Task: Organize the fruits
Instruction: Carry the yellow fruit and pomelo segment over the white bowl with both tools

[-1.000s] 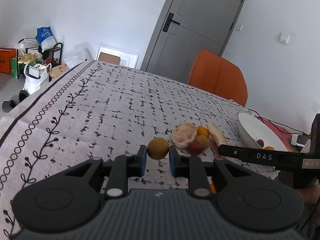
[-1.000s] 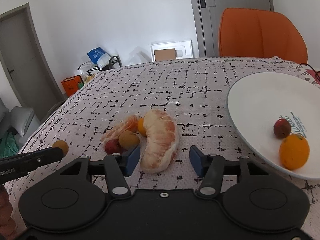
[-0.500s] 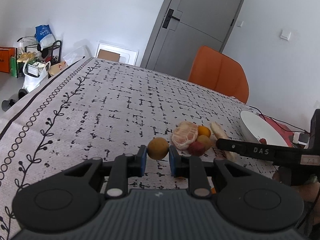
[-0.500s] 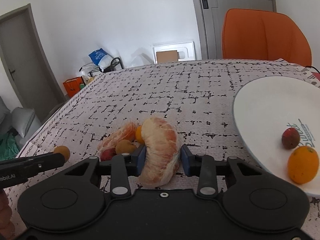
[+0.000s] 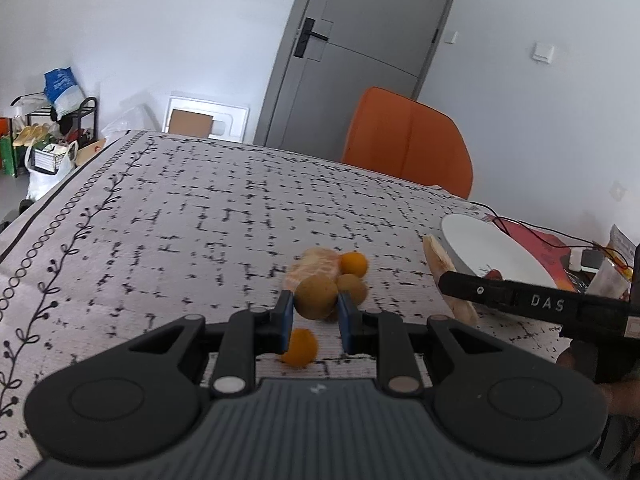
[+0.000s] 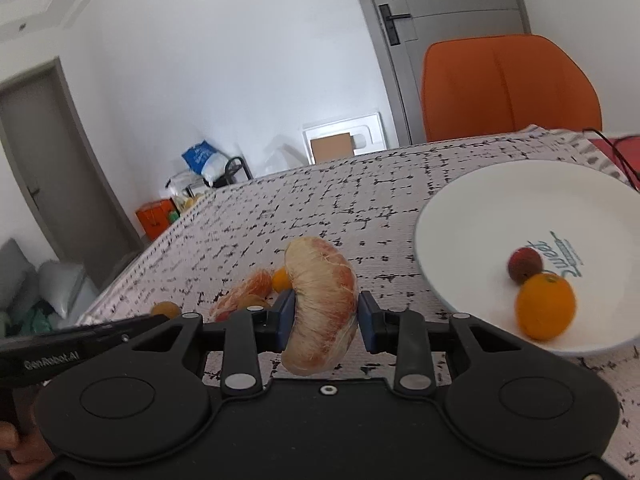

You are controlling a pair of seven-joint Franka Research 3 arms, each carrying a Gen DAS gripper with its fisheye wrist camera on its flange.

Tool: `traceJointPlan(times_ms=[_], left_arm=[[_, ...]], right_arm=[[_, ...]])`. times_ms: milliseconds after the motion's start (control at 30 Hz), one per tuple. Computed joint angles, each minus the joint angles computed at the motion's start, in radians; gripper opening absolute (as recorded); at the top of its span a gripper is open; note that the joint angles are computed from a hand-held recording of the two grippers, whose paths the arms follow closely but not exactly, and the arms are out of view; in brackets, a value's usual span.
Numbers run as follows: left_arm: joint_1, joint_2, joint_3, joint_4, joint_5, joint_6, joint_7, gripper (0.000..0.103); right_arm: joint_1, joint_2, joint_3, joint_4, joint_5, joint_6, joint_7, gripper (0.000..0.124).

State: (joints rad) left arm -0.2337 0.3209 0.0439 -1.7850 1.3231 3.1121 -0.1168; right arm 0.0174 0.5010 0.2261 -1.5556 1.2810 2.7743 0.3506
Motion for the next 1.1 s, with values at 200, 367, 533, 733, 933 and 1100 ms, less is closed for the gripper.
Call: traceJointPlan(times_ms=[200,367,533,733,933,1100], left_arm=[[-0.012,0.021,-0.016,0.031,-0.055,-0.006,0.087,0.022],[-0.04,0.046,-0.01,0.07,-0.105,-0.003,0.157,0.022],[-0.046,0.087,-0.031,0.118,-0.229,-0.005,0.309,0.022],[-0.073,0.13,-0.042,0.177,-0.358,-0.017,0.471,0.022],[-0.079,0.184,-0.079,0.246,-0.499,-0.047,0.643,0.022],[-0.094,0.224,-0.089,0.304,-0.591,-0.073,0.756,0.022]], right_arm=[[-0.031,-0.027,0.003,-0.024,0.096,-0.006,-0.061,0.032],[-0.041,-0.053,-0.018,-0.044,0.181,-0.016,-0.121,0.032],[-0.041,-0.073,-0.047,-0.057,0.25,-0.02,-0.171,0.032],[-0.047,-0.086,-0.081,-0.065,0.324,-0.018,-0.212,0.032],[-0.061,-0.07,-0.104,-0.053,0.338,-0.015,-0.201,0.032],[-0.075,-0.06,-0.11,-0.047,0.341,-0.007,-0.197,0.032]])
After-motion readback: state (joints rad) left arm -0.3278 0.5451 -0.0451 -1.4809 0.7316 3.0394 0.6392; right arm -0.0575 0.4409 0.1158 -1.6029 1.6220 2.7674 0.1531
